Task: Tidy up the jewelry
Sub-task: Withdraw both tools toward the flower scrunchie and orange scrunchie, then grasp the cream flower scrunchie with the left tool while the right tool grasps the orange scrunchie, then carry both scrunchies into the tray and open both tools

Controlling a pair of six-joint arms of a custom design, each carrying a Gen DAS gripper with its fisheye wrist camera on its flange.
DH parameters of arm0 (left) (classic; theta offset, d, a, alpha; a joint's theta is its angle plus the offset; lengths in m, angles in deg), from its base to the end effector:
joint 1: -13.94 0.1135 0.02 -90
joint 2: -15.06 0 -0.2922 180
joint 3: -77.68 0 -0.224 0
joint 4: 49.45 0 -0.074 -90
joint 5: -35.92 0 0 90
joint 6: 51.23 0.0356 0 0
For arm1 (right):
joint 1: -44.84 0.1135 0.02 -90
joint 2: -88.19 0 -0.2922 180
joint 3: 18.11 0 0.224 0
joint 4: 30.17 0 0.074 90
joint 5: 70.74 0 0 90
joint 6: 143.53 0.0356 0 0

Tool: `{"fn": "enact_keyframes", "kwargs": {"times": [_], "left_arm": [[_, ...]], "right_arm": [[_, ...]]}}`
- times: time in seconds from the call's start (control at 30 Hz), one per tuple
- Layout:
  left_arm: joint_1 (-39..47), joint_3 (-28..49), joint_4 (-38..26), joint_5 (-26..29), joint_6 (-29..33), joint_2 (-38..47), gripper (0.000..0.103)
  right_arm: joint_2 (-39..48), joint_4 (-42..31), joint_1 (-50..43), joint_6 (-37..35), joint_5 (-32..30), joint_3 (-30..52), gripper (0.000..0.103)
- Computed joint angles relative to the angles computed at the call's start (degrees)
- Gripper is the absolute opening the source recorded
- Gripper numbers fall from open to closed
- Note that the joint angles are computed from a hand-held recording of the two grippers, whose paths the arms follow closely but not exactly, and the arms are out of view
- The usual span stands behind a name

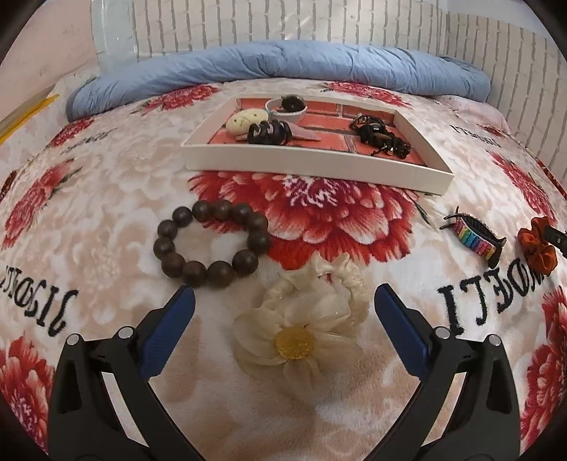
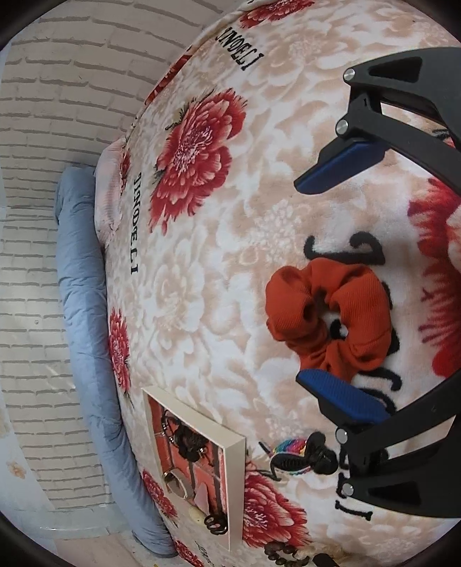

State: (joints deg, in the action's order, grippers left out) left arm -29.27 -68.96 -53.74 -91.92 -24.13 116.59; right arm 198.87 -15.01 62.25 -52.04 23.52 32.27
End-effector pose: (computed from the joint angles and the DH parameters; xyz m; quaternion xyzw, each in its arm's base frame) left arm 0.1552 -0.1159 0.0945 -0.2086 0.9127 0.0773 0.3428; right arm 0.2979 0.0907 0.1147 -0.1139 0.9168 0.0287 0.3818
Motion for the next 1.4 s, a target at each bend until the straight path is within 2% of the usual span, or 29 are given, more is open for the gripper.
{"fn": "enact_keyframes", "kwargs": {"times": [0.17,0.3,0.4,0.5,0.57,0.63,0.77,0.83,0.93,0.97,1.03,1.3,1.33,1.4], "left_arm": [[1.2,-0.8,3.2,1.5,1.1,1.5,0.098],[2.9,-1.9,7.5,4.1,3.4,2.8,0.093],[3.9,-2.5,10.4,6.1,5.1,3.8,0.083],[3.8,-2.1,10.6,6.2,5.5,4.5,0.075],[3.7,-1.8,10.3,6.2,5.7,4.9,0.069],[4.0,-2.0,10.8,6.3,5.9,4.9,0.065],[4.1,-3.0,12.3,6.4,5.9,4.4,0.053],[3.6,-3.1,12.5,6.1,6.0,4.2,0.045],[3.1,-2.6,11.8,5.5,6.3,4.3,0.038],[2.8,-2.5,11.6,5.4,6.5,4.3,0.033],[2.3,-2.2,11.0,4.8,6.4,4.1,0.029],[1.7,-2.7,11.2,4.4,6.8,2.5,0.020],[1.1,-2.7,10.3,3.6,6.5,1.6,0.015],[-0.1,-2.5,7.9,2.0,6.3,-0.9,0.013]], "right_arm": [[2.0,-2.3,-1.0,-0.3,-0.7,2.3,0.094],[3.6,-5.0,-1.4,-1.1,-1.9,4.4,0.080],[4.5,-6.1,-1.1,-1.3,-2.1,5.2,0.070],[5.4,-7.2,-0.8,-1.4,-2.1,6.0,0.064],[5.9,-7.9,-1.0,-1.3,-3.0,6.5,0.058],[6.4,-8.4,-1.4,-1.0,-4.3,6.9,0.047],[6.4,-8.9,-1.4,-0.7,-5.8,7.1,0.039],[6.4,-9.0,-1.6,-0.6,-7.0,7.3,0.030],[6.0,-8.7,-2.1,0.1,-8.0,7.0,0.022],[5.9,-8.5,-2.3,0.2,-8.3,7.0,0.021],[5.7,-7.9,-2.5,0.4,-8.6,6.7,0.018],[2.8,-4.2,-2.2,0.9,-6.8,3.8,0.015],[2.1,-3.7,-2.1,0.9,-6.5,3.3,0.015],[-0.1,-2.3,-1.5,1.1,-5.8,1.7,0.015]]}}
